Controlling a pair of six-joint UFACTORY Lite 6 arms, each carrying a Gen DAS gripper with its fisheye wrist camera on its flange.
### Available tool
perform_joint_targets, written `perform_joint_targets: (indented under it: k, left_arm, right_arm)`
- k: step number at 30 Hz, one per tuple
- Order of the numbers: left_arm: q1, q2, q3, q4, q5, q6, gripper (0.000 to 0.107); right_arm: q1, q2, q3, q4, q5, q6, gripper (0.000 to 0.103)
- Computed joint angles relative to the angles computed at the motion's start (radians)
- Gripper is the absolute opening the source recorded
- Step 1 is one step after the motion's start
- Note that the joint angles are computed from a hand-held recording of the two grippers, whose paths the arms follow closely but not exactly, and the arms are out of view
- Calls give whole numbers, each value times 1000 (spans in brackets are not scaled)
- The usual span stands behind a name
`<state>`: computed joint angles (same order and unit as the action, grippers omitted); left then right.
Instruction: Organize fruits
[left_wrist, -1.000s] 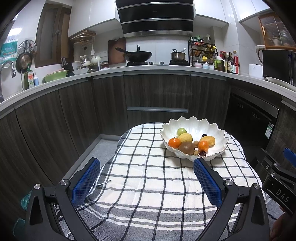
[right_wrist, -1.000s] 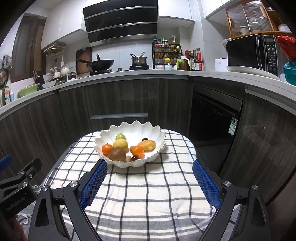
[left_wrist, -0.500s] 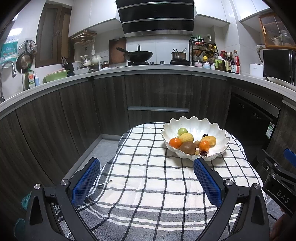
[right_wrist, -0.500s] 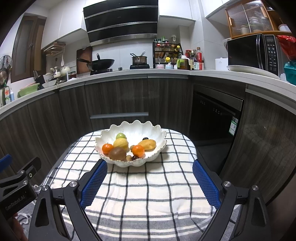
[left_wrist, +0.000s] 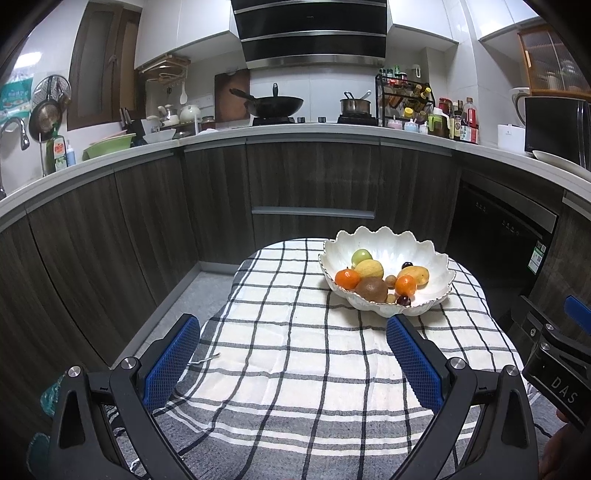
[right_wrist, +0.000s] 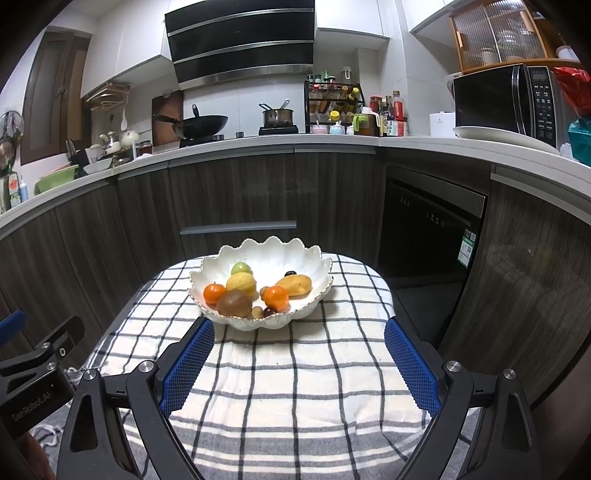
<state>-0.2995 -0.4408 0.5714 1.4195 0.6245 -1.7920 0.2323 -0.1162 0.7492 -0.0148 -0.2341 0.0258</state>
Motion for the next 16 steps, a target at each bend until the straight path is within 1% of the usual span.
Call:
perform_joint_targets:
  k: [6,16]
  left_arm:
    - [13,4,0,-13,-26,14,103]
    - [5,6,0,-5,-19,5,103]
  right_arm:
    - [8,8,-9,37,-11,-31,94]
    - [10,10,-12,50,-15,-41,94]
